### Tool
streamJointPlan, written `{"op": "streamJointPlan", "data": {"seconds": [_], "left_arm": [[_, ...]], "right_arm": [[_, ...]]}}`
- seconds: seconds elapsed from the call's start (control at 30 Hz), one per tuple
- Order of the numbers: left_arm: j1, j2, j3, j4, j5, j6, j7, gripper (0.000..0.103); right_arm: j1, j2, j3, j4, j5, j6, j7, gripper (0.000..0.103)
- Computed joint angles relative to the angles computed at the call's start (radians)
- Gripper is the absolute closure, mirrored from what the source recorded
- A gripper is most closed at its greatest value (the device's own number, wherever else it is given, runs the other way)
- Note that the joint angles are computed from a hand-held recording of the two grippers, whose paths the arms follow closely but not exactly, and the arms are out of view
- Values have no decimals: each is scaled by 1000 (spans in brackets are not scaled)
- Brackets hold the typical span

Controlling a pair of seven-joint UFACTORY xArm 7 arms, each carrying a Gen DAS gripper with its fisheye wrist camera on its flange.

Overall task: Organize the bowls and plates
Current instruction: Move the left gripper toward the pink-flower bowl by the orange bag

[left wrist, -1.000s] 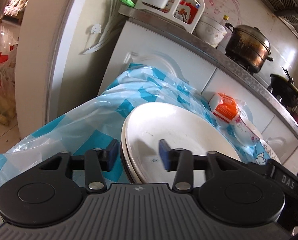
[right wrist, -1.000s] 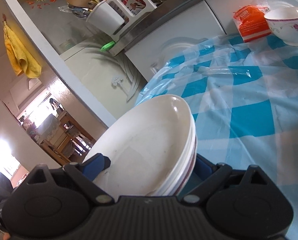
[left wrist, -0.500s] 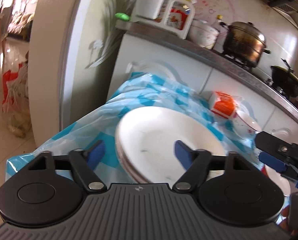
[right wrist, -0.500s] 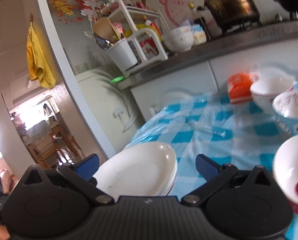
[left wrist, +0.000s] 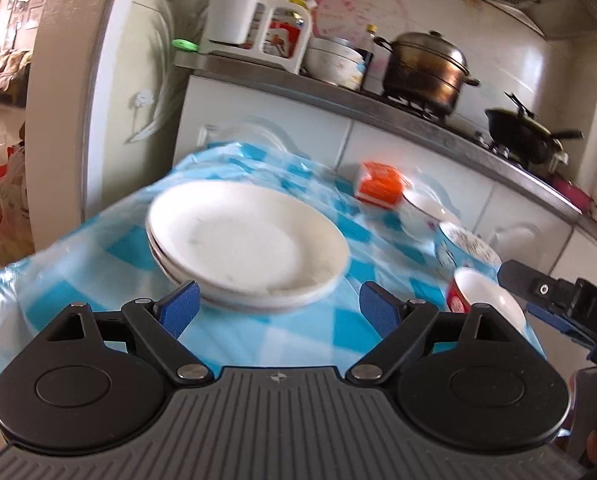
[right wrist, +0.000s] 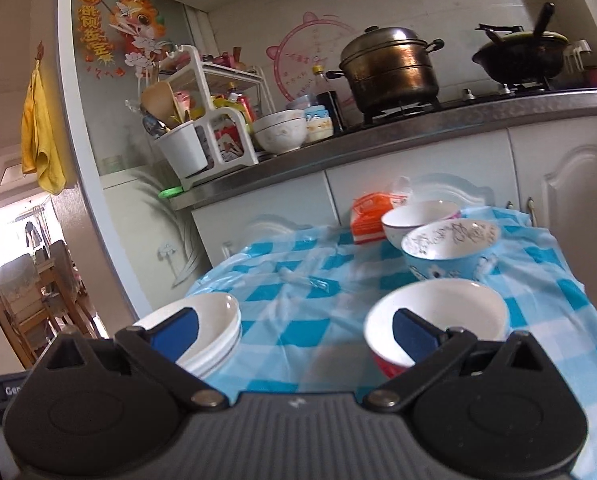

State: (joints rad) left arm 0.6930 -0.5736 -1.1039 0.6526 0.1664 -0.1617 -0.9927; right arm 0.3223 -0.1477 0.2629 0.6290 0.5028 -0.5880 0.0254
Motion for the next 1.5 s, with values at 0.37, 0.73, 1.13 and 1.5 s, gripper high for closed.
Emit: {"op": "streamJointPlan", "data": {"seconds": [0.37,0.73,1.13,1.5], "left_arm": [[-393,60,272,-69,50,120,46,0],[-693,145,529,-28,154,269,135,0],[-738,402,618,180,316,194,121,0],[-763,680,682,519,569,242,-56,0]], "right_arm": [[23,-134,-39,-249,-86,-67,177,1],[-86,-224,-24,-375,-99,-72,372,1],[-148,-251,-110,-435,-115,-82,451,1],[-133,-168,-448,-269,-636,34,737,1]]}}
